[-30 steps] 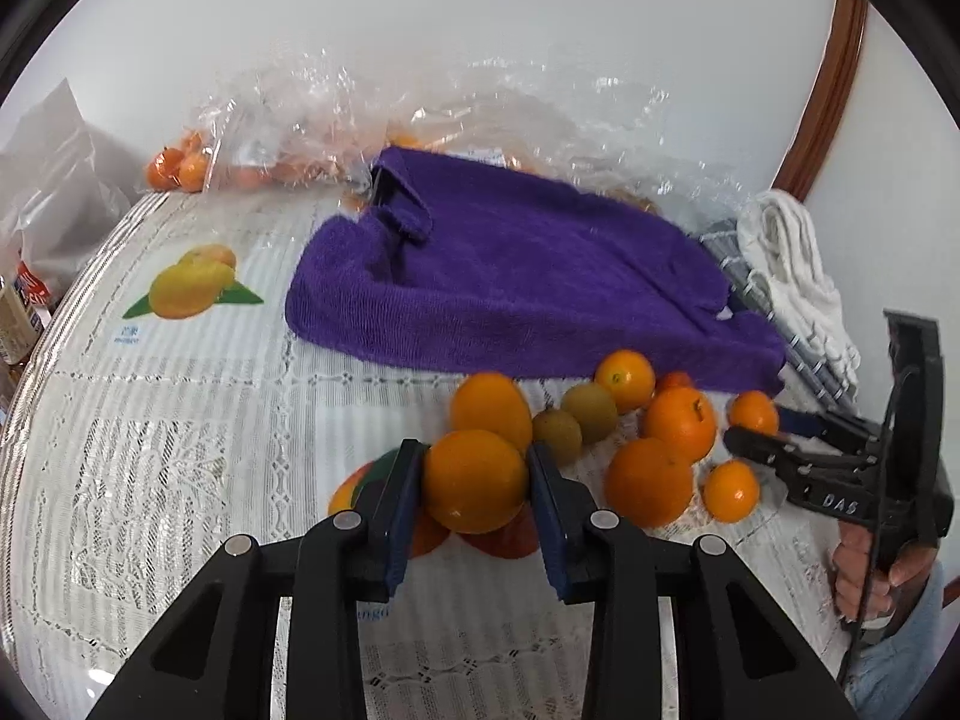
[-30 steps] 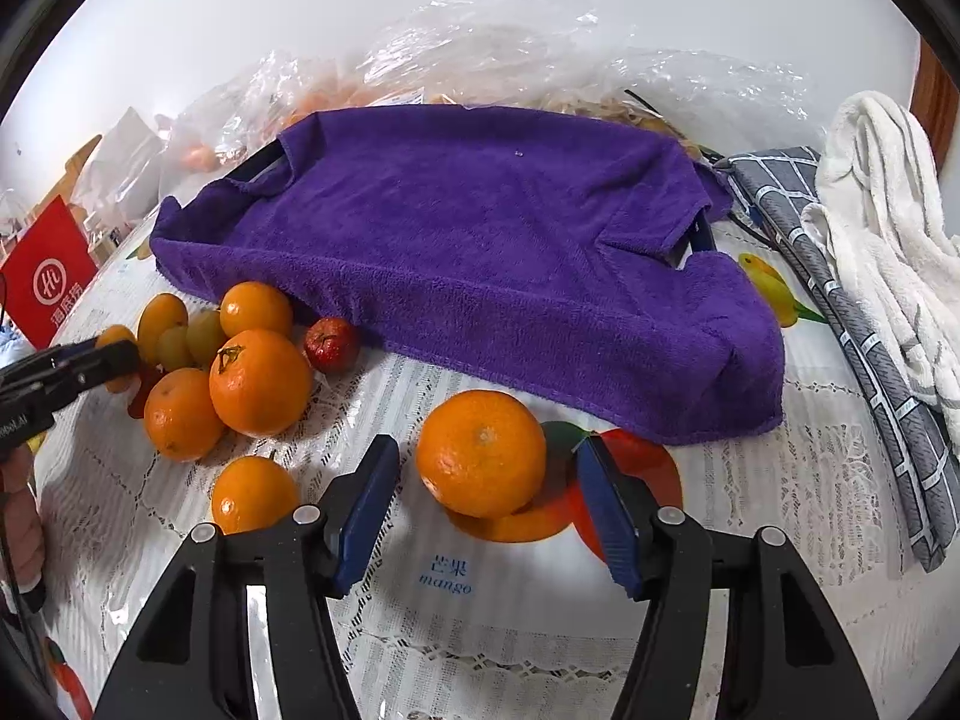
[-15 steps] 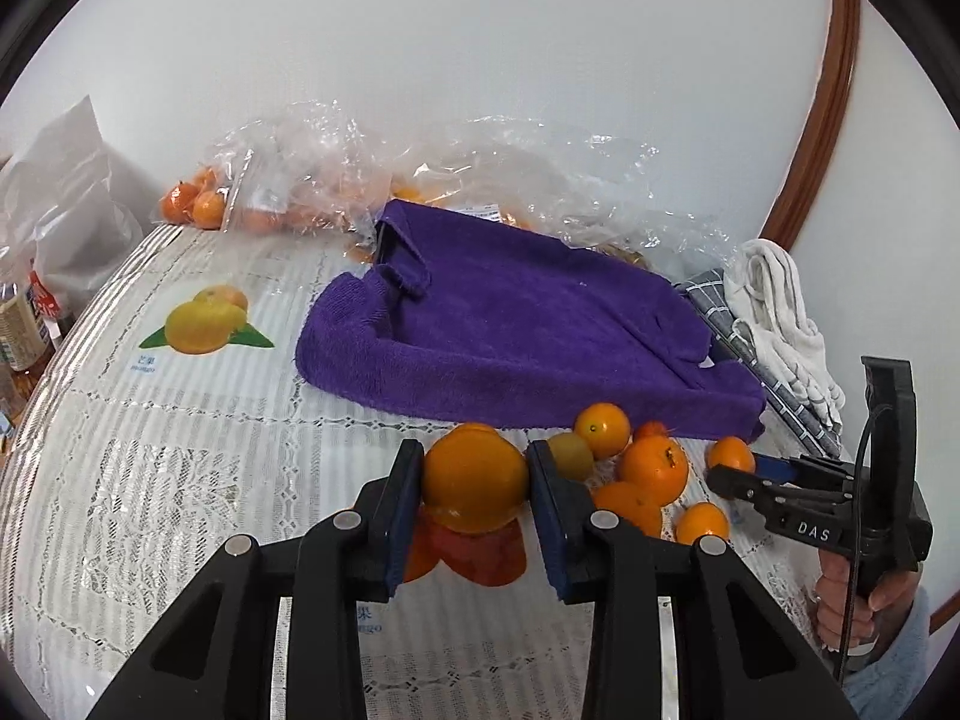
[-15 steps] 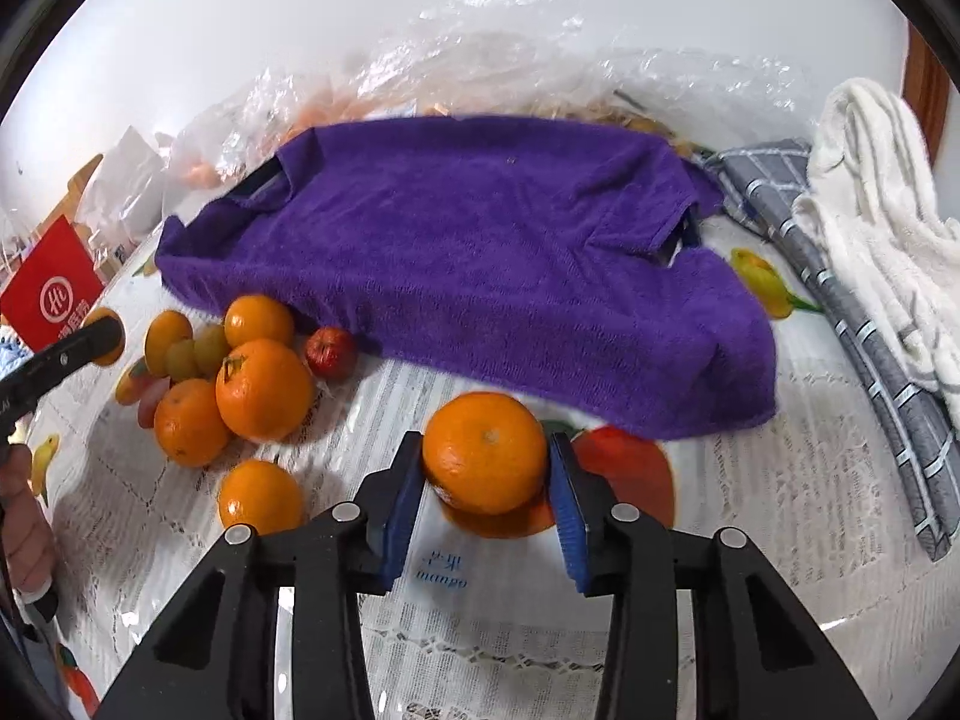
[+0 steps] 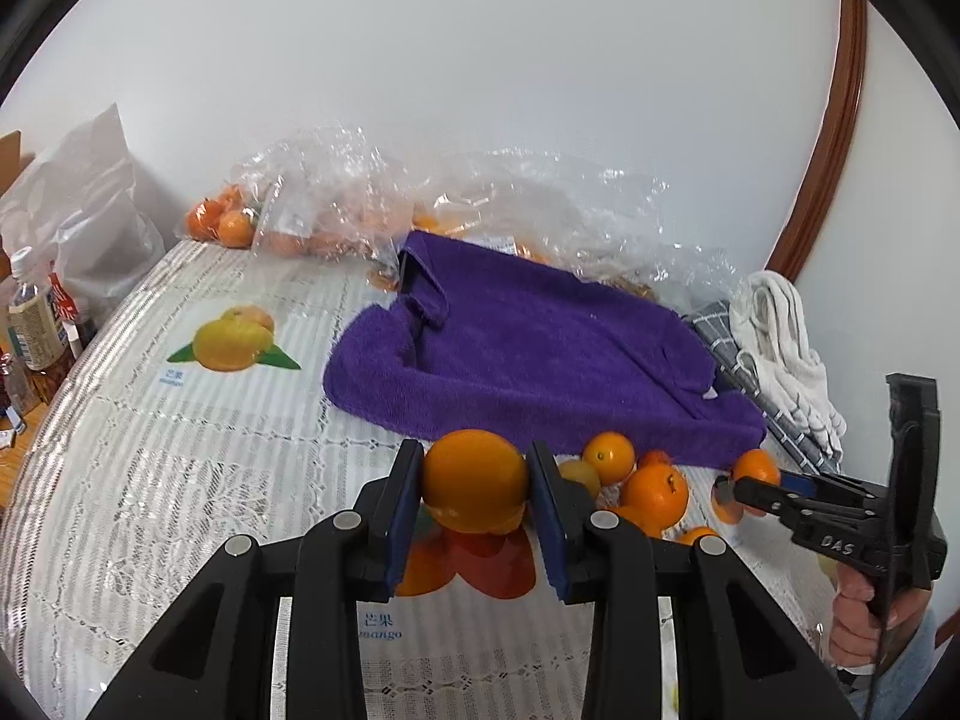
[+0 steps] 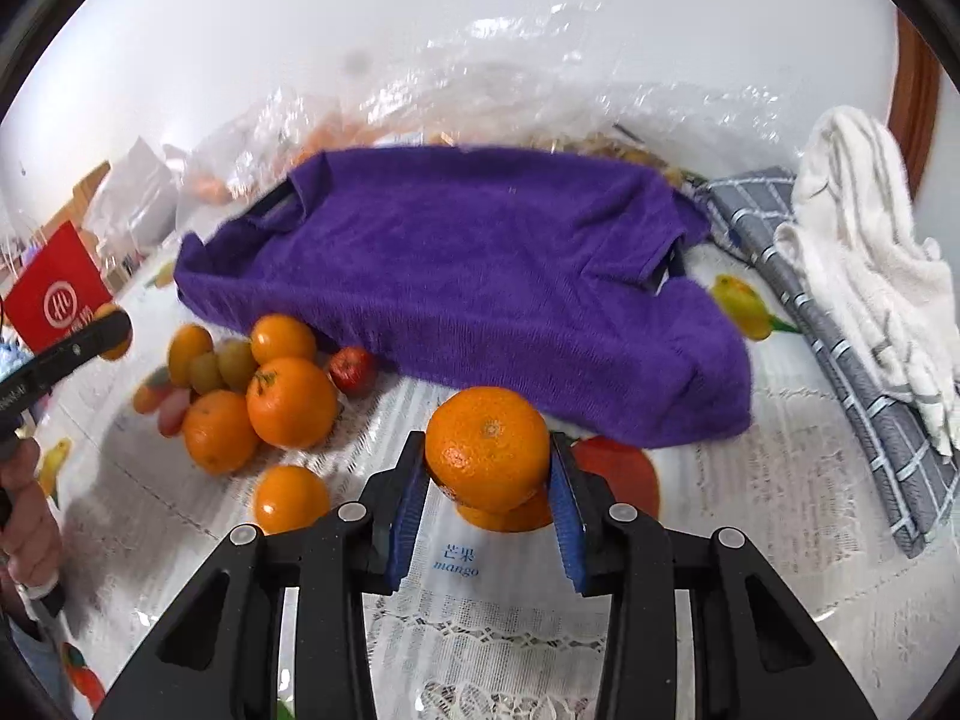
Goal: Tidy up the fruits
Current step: 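Carry the left tool's orange onto the purple towel while the right tool carries its orange there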
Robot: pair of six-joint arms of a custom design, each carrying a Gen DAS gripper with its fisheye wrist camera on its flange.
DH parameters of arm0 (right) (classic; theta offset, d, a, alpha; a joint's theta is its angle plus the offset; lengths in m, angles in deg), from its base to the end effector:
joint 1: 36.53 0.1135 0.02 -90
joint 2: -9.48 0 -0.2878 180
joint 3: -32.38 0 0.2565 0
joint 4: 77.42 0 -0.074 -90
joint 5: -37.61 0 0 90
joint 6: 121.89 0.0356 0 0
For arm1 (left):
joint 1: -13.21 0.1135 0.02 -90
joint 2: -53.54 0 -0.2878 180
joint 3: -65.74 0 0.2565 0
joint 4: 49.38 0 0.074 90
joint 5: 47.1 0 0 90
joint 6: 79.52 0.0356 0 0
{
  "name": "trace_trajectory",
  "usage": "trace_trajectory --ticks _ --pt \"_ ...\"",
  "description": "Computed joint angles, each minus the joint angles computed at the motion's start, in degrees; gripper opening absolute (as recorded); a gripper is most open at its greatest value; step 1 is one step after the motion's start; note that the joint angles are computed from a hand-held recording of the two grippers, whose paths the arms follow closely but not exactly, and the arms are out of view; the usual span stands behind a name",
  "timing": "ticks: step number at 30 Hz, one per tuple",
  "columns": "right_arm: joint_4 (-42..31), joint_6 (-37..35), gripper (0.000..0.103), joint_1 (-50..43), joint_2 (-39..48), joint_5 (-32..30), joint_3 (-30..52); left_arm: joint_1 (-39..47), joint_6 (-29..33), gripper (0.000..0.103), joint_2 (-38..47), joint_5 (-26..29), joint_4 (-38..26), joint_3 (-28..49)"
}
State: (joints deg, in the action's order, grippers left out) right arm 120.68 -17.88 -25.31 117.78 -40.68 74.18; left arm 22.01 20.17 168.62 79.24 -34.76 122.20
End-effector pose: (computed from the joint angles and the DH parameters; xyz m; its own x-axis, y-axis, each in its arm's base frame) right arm 0.2809 0.0484 0.0701 -0.7258 0.0977 -0.6809 0.1210 0.9926 0.0135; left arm 0.3485 0.0326 0.0839 -0.6265 0.0402 -0.7784 0.4093 0.8668 -0.2847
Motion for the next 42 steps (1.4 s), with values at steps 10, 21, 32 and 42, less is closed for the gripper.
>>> trace_trajectory --ticks 10,21,32,42 --pt "-11.38 -1.56 0.039 -1.01 -11.83 0.91 3.16 -4.53 -0.19 0.033 -11.66 -7.52 -9.07 1.03" --pt "-18.25 -2.74 0.039 -7.32 -6.8 -5.5 19.78 -13.19 -7.8 0.033 -9.08 -13.57 -20.43 19.92" --pt "-17.16 -4.53 0.039 -12.4 3.06 -9.2 27.52 -18.11 -7.4 0.033 4.49 -18.16 -19.79 31.12" --pt "-22.09 -7.02 0.039 -13.29 12.91 -9.3 35.11 -18.73 -5.74 0.033 14.09 -21.64 -28.45 41.56"
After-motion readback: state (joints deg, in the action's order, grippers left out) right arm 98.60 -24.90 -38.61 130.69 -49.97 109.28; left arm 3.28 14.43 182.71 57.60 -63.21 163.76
